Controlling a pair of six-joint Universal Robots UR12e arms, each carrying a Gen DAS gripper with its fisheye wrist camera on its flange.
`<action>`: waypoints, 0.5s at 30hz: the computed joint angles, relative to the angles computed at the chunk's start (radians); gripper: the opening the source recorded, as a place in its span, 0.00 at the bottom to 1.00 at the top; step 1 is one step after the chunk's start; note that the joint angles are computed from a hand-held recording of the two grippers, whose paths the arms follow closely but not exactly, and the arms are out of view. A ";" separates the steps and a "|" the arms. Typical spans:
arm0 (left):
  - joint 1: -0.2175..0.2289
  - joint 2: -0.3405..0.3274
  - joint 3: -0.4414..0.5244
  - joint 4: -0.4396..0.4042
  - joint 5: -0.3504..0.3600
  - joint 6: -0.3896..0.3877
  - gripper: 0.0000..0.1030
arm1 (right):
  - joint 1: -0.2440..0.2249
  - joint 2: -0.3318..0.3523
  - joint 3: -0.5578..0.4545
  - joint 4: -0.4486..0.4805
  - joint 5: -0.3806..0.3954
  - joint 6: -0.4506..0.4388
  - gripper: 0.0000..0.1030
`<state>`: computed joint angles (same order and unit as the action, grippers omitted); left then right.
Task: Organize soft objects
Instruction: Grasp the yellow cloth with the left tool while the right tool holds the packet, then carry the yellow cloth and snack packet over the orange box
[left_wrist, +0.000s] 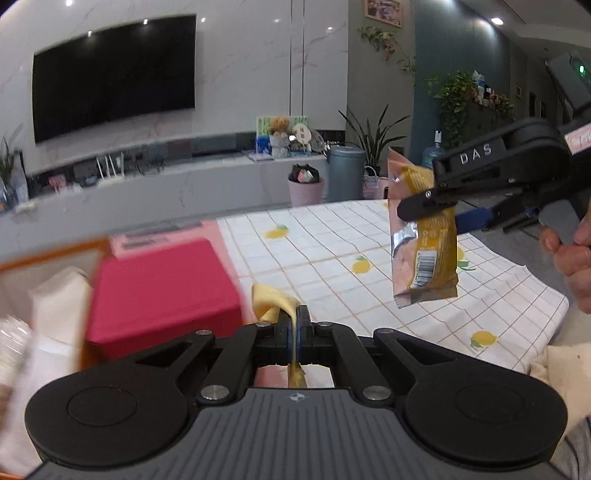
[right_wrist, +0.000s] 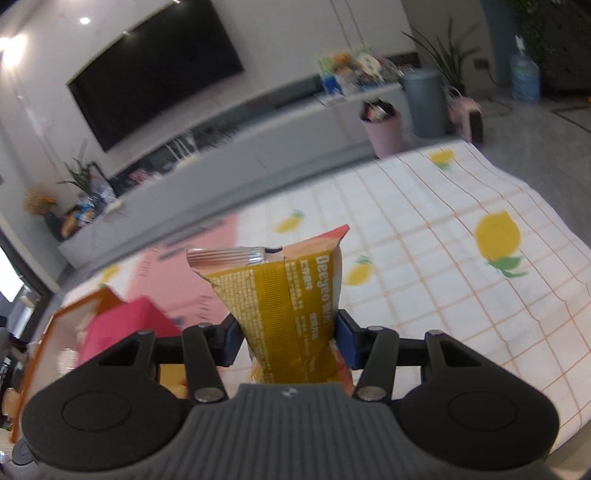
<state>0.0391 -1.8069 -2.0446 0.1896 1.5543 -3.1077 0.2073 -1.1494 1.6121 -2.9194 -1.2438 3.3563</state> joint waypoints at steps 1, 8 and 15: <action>0.004 0.013 -0.008 0.006 0.005 0.019 0.02 | 0.007 -0.012 0.010 -0.015 0.002 0.001 0.50; 0.066 0.116 -0.041 0.040 0.049 0.081 0.02 | 0.068 -0.084 0.074 -0.113 0.026 -0.007 0.50; 0.188 0.202 -0.045 -0.078 0.026 0.010 0.02 | 0.149 -0.087 0.056 -0.145 0.060 -0.069 0.50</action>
<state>0.2275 -1.6046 -2.0901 0.1117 1.5798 -3.0981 0.3561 -1.2368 1.6676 -3.0648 -1.1840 3.2873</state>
